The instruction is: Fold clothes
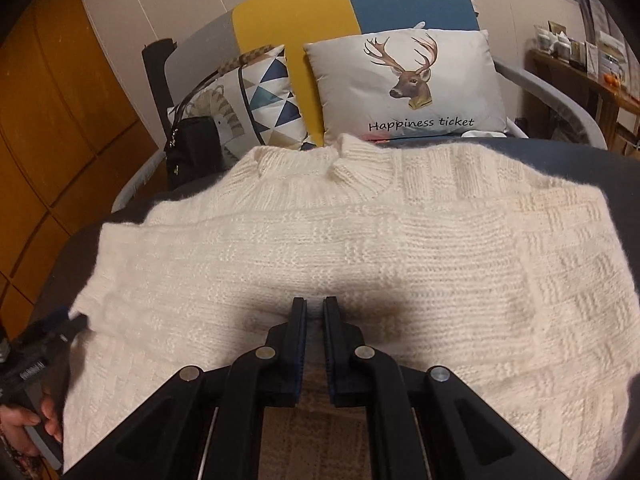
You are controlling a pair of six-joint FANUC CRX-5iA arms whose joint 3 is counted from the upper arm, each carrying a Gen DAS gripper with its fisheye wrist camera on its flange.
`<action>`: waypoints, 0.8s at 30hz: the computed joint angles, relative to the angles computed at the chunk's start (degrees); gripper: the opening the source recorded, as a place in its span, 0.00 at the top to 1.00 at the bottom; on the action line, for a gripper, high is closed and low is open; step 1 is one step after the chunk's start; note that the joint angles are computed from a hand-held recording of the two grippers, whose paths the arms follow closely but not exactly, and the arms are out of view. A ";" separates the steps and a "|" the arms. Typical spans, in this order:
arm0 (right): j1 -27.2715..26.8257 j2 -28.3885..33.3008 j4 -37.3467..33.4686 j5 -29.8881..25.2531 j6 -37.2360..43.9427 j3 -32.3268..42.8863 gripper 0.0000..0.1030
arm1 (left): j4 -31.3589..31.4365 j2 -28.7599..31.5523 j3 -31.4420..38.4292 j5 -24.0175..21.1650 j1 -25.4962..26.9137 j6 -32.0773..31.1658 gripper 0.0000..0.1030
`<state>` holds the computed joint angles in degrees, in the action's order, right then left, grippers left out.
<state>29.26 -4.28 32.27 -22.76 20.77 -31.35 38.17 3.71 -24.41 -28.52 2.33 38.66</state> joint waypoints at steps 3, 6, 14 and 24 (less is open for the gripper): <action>-0.28 -0.21 0.62 1.20 -1.03 -0.75 0.94 | 2.98 -1.23 -1.96 -0.20 0.93 -2.54 0.40; -0.08 0.09 4.26 0.64 -5.22 -1.25 0.94 | 6.00 -2.37 -3.78 -0.46 1.61 -6.68 0.42; -0.63 -0.06 4.48 2.31 -5.90 -1.97 0.94 | -4.66 0.00 1.13 0.34 -0.27 5.94 0.55; -0.56 -0.06 4.39 2.43 -6.11 -1.99 0.94 | 6.44 0.88 -0.68 -2.90 2.13 -0.27 0.86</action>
<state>28.70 -4.34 36.66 -20.33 14.66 -33.34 44.62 4.60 -25.09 -31.42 4.47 38.39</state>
